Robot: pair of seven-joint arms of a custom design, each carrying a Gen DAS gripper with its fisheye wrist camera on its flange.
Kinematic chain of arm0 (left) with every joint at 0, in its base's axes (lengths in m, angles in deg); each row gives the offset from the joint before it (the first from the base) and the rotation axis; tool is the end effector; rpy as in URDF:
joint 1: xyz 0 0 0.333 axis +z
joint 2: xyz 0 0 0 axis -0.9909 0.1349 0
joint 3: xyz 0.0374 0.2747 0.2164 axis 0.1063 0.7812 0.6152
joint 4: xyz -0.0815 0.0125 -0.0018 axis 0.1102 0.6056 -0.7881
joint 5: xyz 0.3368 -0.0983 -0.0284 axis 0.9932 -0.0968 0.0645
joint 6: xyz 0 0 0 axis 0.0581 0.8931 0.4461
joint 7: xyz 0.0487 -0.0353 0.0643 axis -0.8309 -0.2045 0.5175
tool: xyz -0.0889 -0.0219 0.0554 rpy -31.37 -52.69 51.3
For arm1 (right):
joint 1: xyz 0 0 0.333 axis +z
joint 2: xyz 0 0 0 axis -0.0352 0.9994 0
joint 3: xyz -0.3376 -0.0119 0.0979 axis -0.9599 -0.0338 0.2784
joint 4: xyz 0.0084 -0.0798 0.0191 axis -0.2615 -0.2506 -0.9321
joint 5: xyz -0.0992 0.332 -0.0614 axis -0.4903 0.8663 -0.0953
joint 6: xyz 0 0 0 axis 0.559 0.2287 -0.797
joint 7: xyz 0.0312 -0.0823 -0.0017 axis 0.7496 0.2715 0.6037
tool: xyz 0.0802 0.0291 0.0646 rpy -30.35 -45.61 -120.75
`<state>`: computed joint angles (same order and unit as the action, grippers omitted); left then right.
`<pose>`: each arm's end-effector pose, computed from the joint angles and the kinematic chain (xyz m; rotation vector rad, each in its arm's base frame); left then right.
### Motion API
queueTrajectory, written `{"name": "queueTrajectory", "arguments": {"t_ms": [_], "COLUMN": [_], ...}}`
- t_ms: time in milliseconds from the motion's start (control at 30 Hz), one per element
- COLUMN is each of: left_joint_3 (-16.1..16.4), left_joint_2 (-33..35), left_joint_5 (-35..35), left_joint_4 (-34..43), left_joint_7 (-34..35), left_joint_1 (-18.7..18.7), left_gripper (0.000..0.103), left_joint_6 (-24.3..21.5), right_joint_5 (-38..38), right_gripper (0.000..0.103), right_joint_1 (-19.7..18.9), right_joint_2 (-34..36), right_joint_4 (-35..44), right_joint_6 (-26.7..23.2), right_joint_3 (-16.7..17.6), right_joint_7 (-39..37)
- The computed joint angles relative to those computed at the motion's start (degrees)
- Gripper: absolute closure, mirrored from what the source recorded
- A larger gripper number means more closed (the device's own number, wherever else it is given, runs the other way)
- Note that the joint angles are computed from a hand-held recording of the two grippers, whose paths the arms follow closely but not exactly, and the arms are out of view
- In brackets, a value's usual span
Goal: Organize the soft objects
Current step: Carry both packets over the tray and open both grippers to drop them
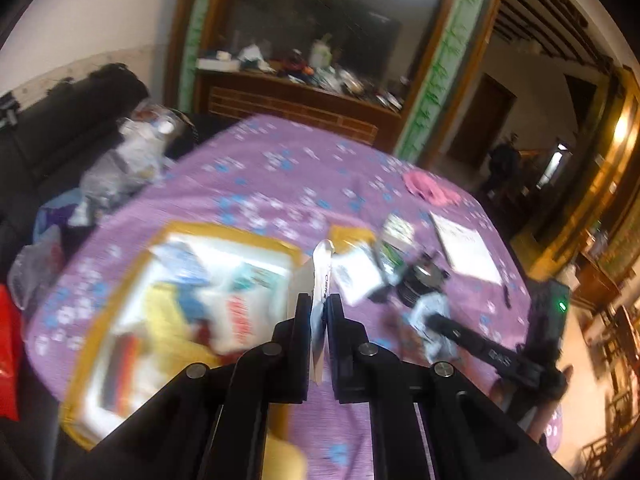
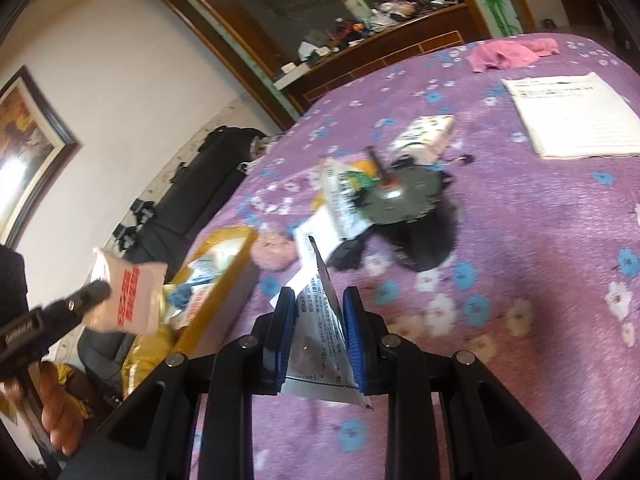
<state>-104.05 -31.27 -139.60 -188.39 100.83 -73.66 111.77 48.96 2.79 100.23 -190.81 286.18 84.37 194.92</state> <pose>0.6527 -0.0349 0.4559 -1.5414 2.2084 -1.2712 0.5844 0.1442 0.3639 -1.2521 1.7883 -0.3108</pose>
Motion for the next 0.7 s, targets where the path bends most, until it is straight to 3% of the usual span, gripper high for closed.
{"name": "queueTrajectory", "arguments": {"t_ms": [133,200,433,567,633,700], "left_joint_3": [1.46,1.81,2.22,3.14,5.15,5.38], "left_joint_2": [1.22,2.73,10.46,14.31,16.15,17.42], "left_joint_5": [2.46,5.19,16.88,24.55,29.18,31.90], "left_joint_4": [1.38,2.48,9.55,12.84,14.25,15.34], "left_joint_7": [-1.88,-3.59,-10.84,-15.05,-17.98,-19.85], "left_joint_1": [-0.03,-0.01,-0.14,-2.02,-4.13,-4.41], "left_gripper": [0.097,0.097,0.097,0.097,0.097,0.097], "left_joint_6": [4.02,6.46,9.49,11.32,12.24,11.47], "right_joint_5": [-8.49,-12.12,-17.52,-14.50,-12.93,-10.87], "right_gripper": [0.079,0.079,0.078,0.078,0.078,0.078], "right_joint_1": [-6.08,-7.37,-10.19,-8.08,-7.73,-5.49], "right_joint_2": [2.77,4.50,13.41,17.39,19.53,20.81], "right_joint_4": [3.97,6.91,23.12,30.96,34.64,37.89], "right_joint_6": [0.69,0.23,-12.36,-18.06,-20.73,-23.75], "right_joint_3": [7.88,10.21,19.69,20.28,21.05,19.23], "right_joint_7": [5.49,7.71,6.95,3.20,1.46,0.61]}}
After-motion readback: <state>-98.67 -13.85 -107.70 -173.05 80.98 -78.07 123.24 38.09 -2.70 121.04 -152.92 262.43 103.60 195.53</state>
